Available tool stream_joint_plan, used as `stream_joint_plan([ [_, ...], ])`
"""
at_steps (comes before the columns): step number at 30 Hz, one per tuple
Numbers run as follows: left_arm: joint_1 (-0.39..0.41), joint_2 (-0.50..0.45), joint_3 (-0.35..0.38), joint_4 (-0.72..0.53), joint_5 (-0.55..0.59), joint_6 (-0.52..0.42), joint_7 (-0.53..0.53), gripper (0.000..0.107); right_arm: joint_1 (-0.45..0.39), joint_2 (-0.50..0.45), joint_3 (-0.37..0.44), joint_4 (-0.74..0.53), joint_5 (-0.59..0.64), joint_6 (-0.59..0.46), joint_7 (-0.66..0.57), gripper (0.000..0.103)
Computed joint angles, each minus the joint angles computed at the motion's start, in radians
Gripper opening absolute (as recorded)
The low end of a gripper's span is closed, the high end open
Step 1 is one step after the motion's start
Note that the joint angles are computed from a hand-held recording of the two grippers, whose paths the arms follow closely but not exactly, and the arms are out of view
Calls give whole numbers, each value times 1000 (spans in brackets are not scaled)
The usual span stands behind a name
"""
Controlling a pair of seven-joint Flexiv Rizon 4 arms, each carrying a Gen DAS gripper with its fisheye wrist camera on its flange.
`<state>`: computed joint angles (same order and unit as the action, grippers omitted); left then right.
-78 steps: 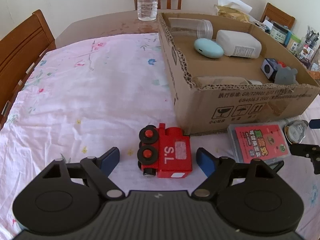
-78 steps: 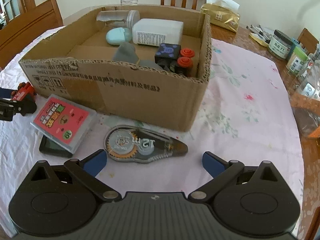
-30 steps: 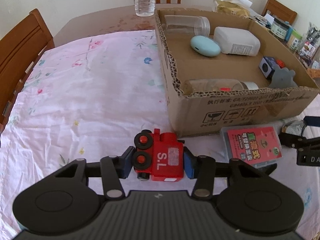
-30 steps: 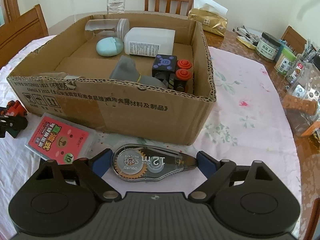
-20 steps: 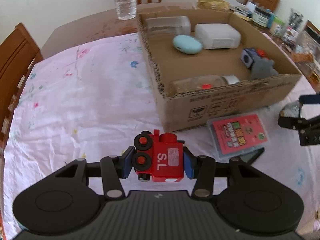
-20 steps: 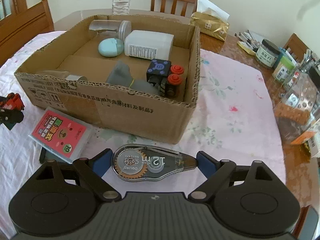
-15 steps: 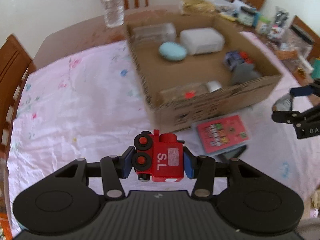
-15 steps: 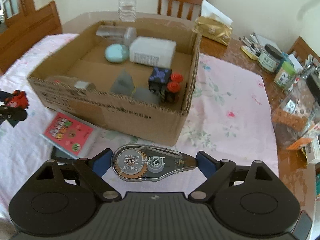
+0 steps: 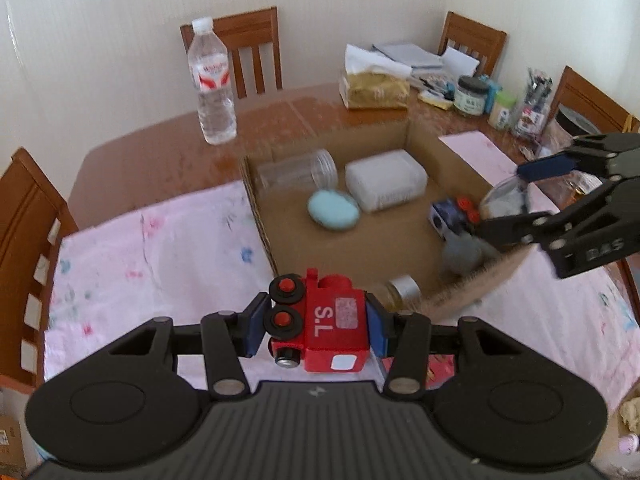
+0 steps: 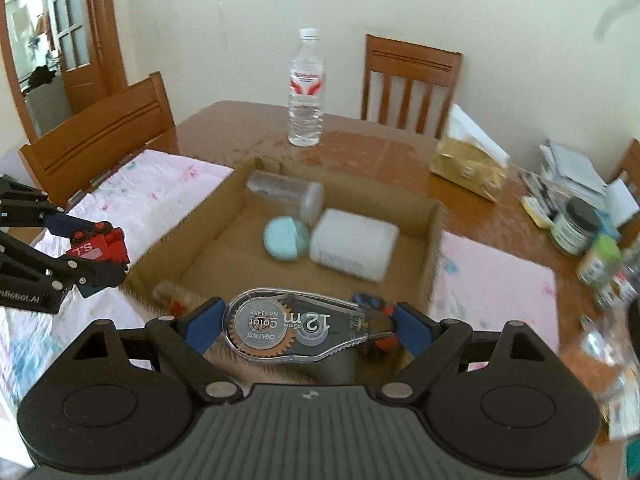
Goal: Organize rigid objects
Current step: 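Carry the tape dispenser into the box with the right tool while the left tool places the train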
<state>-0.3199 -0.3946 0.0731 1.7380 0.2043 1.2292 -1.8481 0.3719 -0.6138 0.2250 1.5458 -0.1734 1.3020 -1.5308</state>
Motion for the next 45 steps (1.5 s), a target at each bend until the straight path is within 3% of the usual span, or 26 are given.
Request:
stream_joint_plan([
  [6, 11, -40, 14, -47, 5, 7, 1, 48, 36, -116, -11, -154, -20, -89, -14, 93],
  [10, 21, -54, 12, -63, -9, 21, 20, 48, 42, -149, -7, -204, -11, -135, -26, 103],
  [25, 41, -219, -36, -238, -127, 19, 169, 48, 63, -35, -77, -36, -34, -54, 117, 103],
  [28, 9, -255, -1, -284, -124, 2, 162, 49, 63, -16, -90, -5, -52, -43, 154, 103],
  [30, -21, -268, 45, -303, -103, 24, 114, 68, 67, -4, -104, 17, -71, -30, 179, 103],
  [31, -29, -269, 60, -309, -95, 28, 98, 91, 70, 2, -114, 28, -82, -22, 193, 103],
  [32, -43, -266, 83, -308, -80, 49, 68, 102, 71, 8, -121, 39, -93, -18, 205, 103],
  [34, -53, -257, 106, -288, -54, 112, 35, 102, 66, 17, -121, 55, -107, -15, 217, 103],
  [37, -62, -240, 120, -284, -46, 81, 29, 102, 65, 24, -126, 73, -130, -19, 236, 103],
  [45, -103, -159, 165, -191, 31, 53, -105, 102, 43, 38, -94, 109, -136, -24, 231, 103],
])
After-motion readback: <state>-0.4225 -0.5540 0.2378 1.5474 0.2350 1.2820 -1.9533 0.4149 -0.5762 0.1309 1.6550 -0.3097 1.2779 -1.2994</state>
